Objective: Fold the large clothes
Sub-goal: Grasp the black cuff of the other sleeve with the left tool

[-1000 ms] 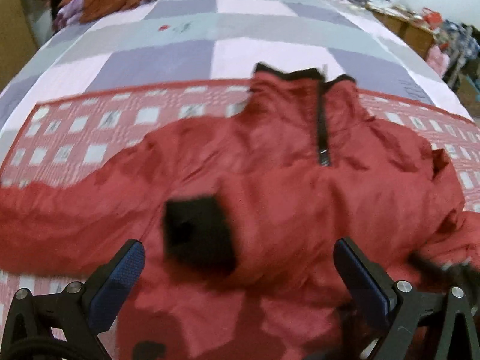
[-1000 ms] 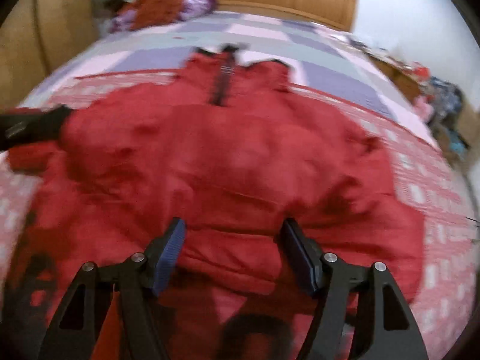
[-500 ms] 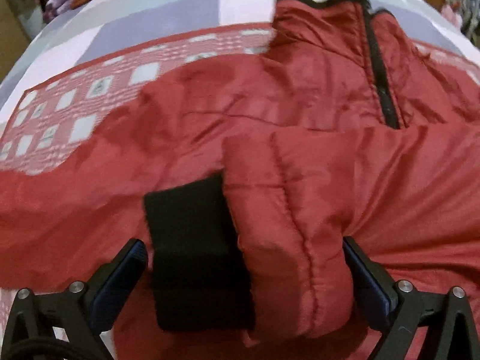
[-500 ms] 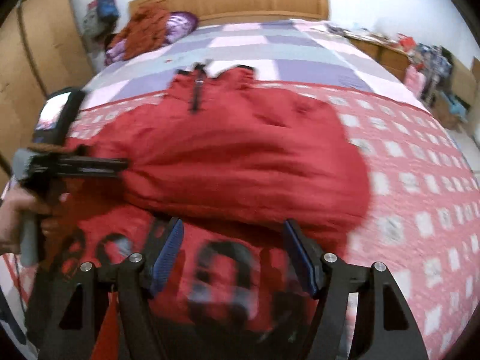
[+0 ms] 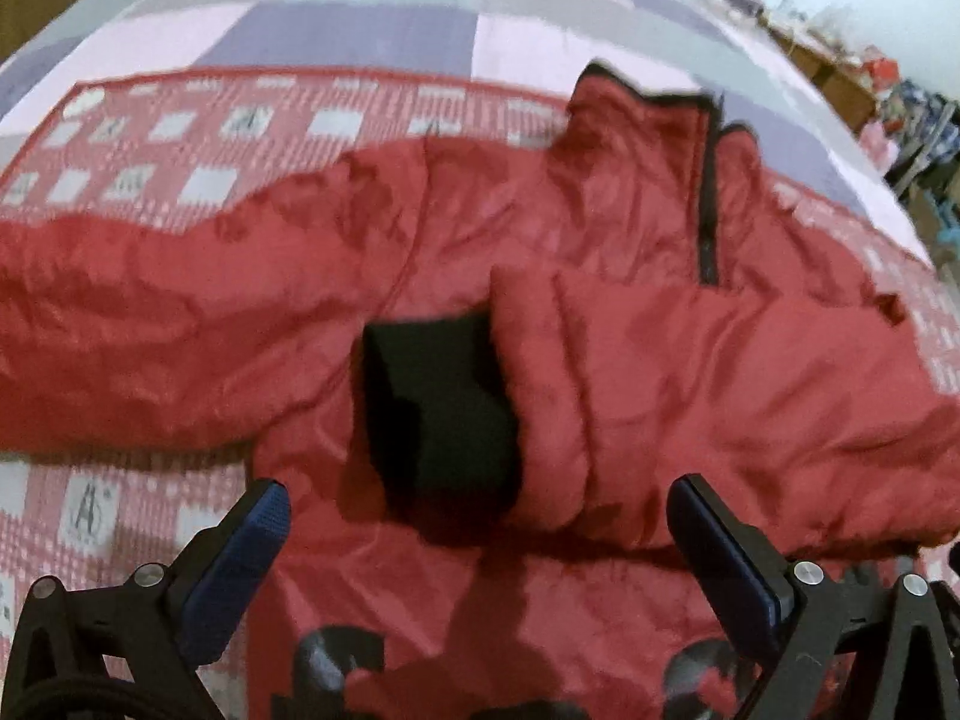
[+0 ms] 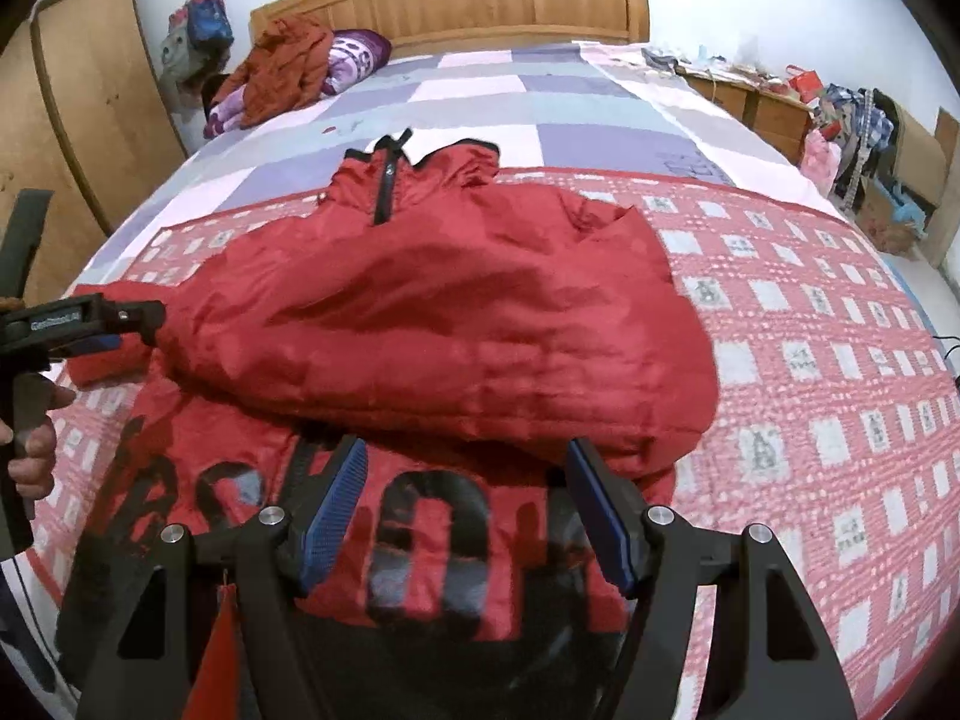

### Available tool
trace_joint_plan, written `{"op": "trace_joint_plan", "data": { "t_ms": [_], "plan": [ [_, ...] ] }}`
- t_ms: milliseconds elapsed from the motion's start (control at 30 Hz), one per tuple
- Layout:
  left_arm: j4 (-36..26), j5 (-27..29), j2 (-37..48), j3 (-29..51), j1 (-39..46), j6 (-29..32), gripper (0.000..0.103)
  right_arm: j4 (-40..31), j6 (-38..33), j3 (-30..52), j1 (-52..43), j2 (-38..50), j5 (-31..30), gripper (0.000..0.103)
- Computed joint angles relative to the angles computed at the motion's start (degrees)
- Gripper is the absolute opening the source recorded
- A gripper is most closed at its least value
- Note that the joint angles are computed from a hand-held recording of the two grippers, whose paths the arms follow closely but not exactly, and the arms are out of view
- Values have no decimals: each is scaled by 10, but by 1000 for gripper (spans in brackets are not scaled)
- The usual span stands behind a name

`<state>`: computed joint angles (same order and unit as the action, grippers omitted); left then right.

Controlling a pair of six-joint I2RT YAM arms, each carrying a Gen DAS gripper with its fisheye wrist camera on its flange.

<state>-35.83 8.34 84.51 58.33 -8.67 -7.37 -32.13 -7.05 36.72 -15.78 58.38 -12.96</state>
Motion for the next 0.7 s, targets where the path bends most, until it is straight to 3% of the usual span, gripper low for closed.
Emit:
{"op": "trace_joint_plan", "data": {
  "t_ms": [133, 300, 367, 433, 533, 600, 700],
  "plan": [
    [16, -3, -10, -20, 7, -7, 103, -12, 7, -11, 14, -21, 2, 71],
    [37, 39, 60, 25, 14, -25, 103, -24, 5, -19, 13, -43, 3, 71],
    [29, 55, 98, 50, -4, -8, 93, -31, 5, -19, 8, -51, 3, 71],
    [19, 56, 127, 64, -23, 14, 66, -37, 6, -20, 3, -60, 4, 71],
    [31, 83, 119, 54, -23, 23, 35, -48, 10, -20, 2, -79, 10, 71],
    [34, 92, 96, 50, -17, 24, 29, -54, 11, -20, 3, -90, 15, 71],
    [27, 103, 51, 72, 4, 35, 27, -59, 9, -20, 3, -104, 27, 71]
  ]
}}
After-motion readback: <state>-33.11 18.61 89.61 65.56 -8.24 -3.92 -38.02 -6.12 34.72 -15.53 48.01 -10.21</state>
